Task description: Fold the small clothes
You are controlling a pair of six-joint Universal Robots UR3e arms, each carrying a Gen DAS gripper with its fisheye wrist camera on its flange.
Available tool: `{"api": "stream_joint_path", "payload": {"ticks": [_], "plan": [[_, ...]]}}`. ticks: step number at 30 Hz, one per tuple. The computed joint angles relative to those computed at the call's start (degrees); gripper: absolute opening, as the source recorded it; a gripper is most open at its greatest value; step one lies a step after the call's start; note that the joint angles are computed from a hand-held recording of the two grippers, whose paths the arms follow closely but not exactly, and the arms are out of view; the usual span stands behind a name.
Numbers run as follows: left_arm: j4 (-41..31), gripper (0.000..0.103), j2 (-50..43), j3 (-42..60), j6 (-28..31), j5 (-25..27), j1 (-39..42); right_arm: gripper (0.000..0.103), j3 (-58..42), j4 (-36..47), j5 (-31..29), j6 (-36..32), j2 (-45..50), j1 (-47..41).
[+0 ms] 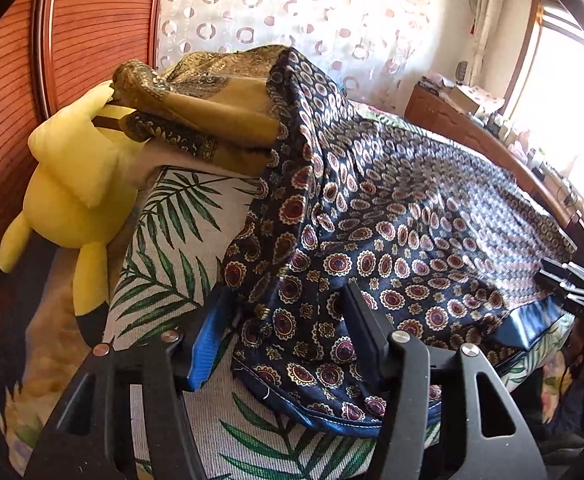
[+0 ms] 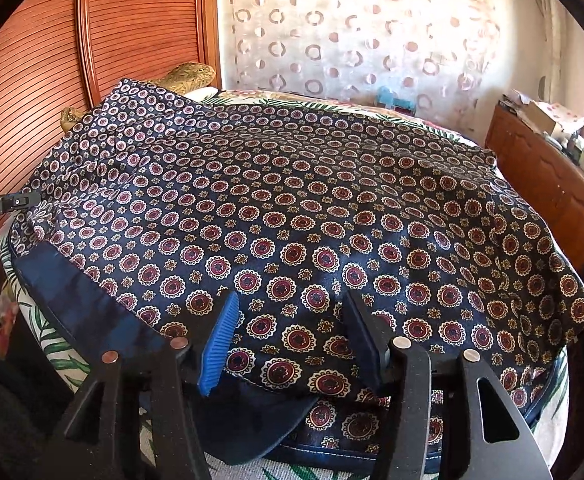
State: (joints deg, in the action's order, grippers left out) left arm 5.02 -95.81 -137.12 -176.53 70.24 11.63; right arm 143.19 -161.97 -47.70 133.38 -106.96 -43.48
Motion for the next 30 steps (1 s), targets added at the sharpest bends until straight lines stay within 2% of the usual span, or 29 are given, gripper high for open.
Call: {"api": "stream_joint_path", "payload": {"ticks": [5, 8, 15, 19, 24, 25, 26, 27, 29, 30], "plan": [[-0.3, 0.058, 1.7, -0.4, 0.0, 0.5, 0.4, 0.056, -2.0, 13.7, 3.8, -3.4, -6.8, -1.7], [0.0, 0.058, 1.6, -0.3, 0.0, 0.7, 0.3, 0.056, -2.3, 15.5, 3.7, -3.6, -9.1, 1.1], [4.9, 0.056, 2.2, -1.6, -1.1, 0.1, 1.4, 0.056, -1.5, -0.8, -6.2, 3.4, -0.3, 12.2], [3.0, 0.055, -0.1, 1.7, -0.7, 2.0, -0.1, 0.056, 0.7, -1.9, -4.4, 3.3, -1.0, 10.7], [-3.7, 0.055, -6.7, 9.7, 0.3, 5.7, -3.7, 0.056, 0.9, -4.4, -3.6, 3.1, 1.3, 10.1], [-1.9, 0.053, -7.3, 9.4, 0.5, 6.6, -4.2, 0.056, 1.1, -4.8, -3.6, 3.2, 1.4, 10.1], [-1.9, 0.042, -7.6, 9.8, 0.6, 7.8, -5.0, 0.056, 1.3, -4.8, -3.4, 3.0, 1.3, 9.8], [-2.2, 0.017, -7.6, 9.9, 0.8, 8.2, -5.4, 0.056, 1.7, -5.1, -3.1, 2.9, 1.2, 9.5], [-3.4, 0.006, -6.5, 9.1, 1.3, 4.5, -4.1, 0.056, 1.4, -0.3, -1.3, 0.5, -1.8, 7.1], [-3.5, 0.005, -6.1, 8.6, 1.5, 3.3, -3.8, 0.056, 1.6, 0.2, -0.7, -0.2, -2.2, 6.5]]}}
